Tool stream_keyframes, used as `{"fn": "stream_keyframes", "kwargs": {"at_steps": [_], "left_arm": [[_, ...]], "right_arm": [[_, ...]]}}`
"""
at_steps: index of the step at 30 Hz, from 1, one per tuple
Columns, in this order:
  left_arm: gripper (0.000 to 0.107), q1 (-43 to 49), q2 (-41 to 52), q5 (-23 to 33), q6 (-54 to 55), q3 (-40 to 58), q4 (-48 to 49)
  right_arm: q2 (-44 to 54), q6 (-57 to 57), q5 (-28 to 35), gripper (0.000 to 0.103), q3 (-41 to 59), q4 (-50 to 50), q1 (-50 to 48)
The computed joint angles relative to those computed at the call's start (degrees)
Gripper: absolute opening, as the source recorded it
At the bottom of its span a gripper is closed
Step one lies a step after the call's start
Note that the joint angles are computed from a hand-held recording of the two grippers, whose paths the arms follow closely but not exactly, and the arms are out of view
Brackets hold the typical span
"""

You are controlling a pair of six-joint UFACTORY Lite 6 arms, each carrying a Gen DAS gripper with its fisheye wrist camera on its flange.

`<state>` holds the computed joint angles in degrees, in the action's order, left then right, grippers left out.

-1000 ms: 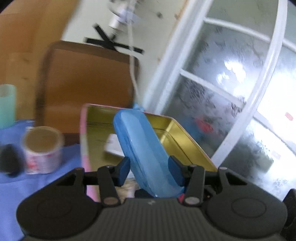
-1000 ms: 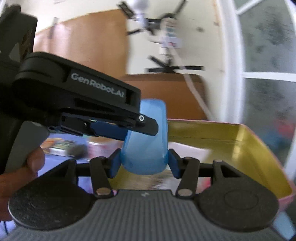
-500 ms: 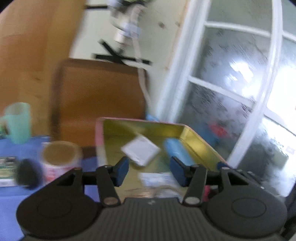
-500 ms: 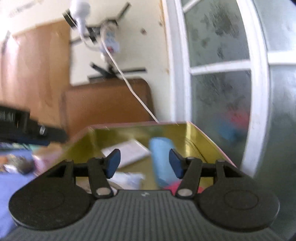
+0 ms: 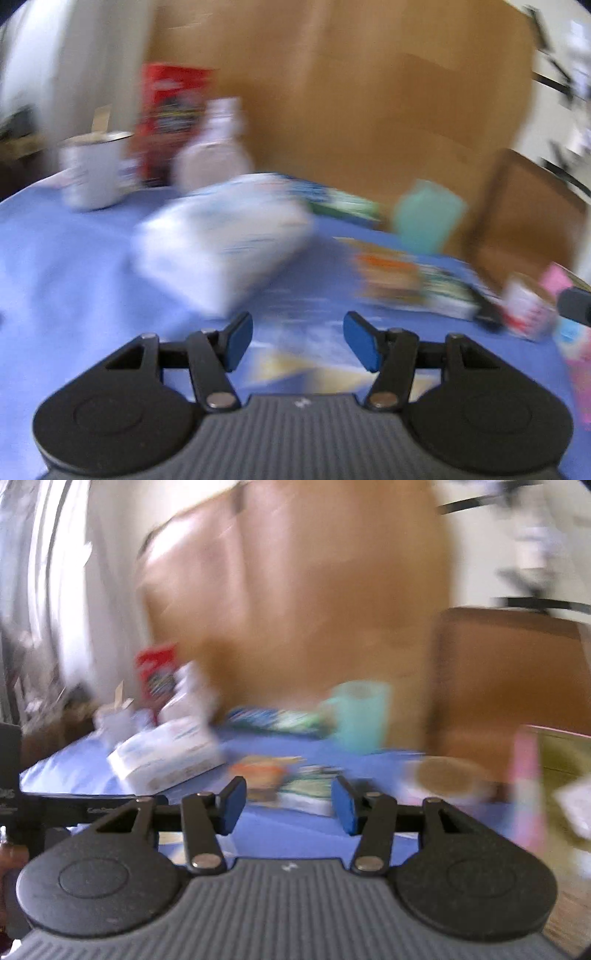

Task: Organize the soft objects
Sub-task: 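Grasp the wrapped pastry packet with the left gripper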

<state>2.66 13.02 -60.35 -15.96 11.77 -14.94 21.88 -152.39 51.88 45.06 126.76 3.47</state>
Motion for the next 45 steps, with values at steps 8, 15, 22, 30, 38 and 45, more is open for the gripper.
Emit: {"fn": "stream_keyframes", "kwargs": {"at_steps": [8,15,22,30,38,45], "left_arm": [[0.055,17.6,3.0,-8.9,-10.8,-2.0,21.1],[0.059,18.0,3.2,-11.8,-11.1,-3.3,21.3],[0.066,25.7,4.0,-9.0,-13.6,-1.4,36.5],[0.072,25.7,-1.8,-5.2,-20.6,-2.0,61.2],[0.061,4.5,-5.1,7.3,-19.4,-0.6,47.1],[0.044,-4.5,-14.8,14.8,-22.6,-2.9,42.2]], "right_arm": [[29.8,13.9,-29.8,0.081,44.5,6.7,22.2],[29.3,4.1,-33.9,0.072,43.6,7.4,24.6],[4.3,-17.8,-13.4,0.072,1.6,2.8,15.7],[-7.1,-5.9,4.7,0.095,-19.1,-17.0,-11.0],[-4.5,-7.4,2.3,0.096,-20.9,-12.8,-6.3],[-4.6,-16.6,5.3,0.073,-23.9,-5.2,-6.8]]}}
